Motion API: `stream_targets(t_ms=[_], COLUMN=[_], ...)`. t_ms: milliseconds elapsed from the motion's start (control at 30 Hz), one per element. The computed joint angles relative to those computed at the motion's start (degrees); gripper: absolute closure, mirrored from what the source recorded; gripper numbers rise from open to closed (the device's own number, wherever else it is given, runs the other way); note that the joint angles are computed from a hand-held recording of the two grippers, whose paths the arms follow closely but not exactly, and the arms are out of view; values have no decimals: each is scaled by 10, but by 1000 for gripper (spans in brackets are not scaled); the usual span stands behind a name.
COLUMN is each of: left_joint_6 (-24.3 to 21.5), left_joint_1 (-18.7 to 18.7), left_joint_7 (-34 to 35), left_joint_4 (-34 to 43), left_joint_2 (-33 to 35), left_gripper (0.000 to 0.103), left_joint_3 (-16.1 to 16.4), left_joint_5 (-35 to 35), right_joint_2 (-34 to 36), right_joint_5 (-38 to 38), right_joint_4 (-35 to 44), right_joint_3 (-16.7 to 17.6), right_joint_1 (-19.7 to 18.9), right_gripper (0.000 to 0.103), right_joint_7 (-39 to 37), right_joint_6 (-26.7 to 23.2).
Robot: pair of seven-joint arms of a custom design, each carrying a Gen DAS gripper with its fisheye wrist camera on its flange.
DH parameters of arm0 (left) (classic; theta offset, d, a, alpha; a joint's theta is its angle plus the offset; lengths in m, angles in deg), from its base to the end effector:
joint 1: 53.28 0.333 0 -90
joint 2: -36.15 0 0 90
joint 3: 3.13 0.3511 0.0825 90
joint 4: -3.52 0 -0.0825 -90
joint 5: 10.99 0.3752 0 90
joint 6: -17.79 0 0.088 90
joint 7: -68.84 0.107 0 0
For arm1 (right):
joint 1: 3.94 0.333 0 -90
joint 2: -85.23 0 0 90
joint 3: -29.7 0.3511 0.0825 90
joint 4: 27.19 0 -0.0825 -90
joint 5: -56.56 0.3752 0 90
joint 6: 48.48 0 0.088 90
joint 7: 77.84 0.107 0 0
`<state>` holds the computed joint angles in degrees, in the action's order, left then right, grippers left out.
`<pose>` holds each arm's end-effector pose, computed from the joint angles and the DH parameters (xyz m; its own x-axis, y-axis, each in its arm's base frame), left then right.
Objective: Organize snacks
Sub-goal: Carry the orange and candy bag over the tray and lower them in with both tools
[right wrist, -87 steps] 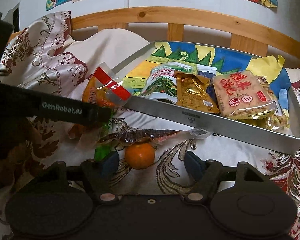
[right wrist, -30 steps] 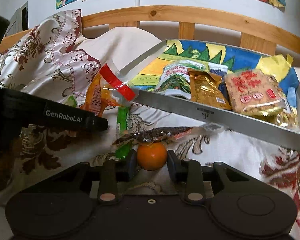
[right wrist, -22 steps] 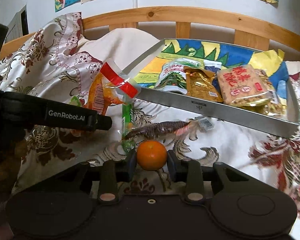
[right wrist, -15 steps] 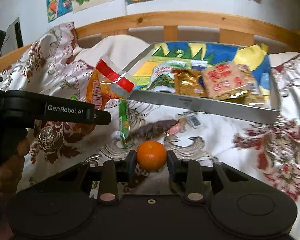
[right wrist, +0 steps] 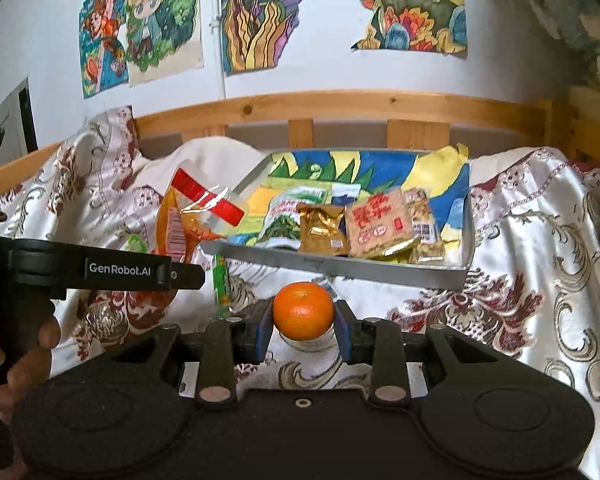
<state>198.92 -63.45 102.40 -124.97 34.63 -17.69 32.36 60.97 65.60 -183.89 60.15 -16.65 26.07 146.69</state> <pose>0.4697 -0.2857 0.5146 -0.2960 -0.9373 0.1841 -0.6173 0.0406 -0.7857 0.3880 0.1258 0.5016 0.0384 -0.9928 -0.1136 -0.4937 0.0800 -0.8659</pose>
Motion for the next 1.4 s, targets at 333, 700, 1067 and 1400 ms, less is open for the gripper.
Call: stream_targets(t_ms=[333,700,1067,1400], left_joint_6=[-76,-158,-174,-215], left_joint_1=[-55,-142,-217,-235], left_joint_7=[-39,40,13,-9], left_joint_4=[124,321,409,504], left_joint_2=[65,218,302,360], left_gripper=[44,44,44,44], left_joint_3=[15,63,144,164], left_joint_5=[25,-90,-91,-49], right_joint_2=[39,155,255,295], right_joint_5=[-102,34,88,72], right_joint_4=[54,119,163,182], right_joint_3=[-172,-160,-213,-282], right_joint_1=[98,41,81,146], right_gripper=[68,68,68,68], right_joint_7=[-130,-255,-277,-258], right_joint_6=[-4,86,126,147])
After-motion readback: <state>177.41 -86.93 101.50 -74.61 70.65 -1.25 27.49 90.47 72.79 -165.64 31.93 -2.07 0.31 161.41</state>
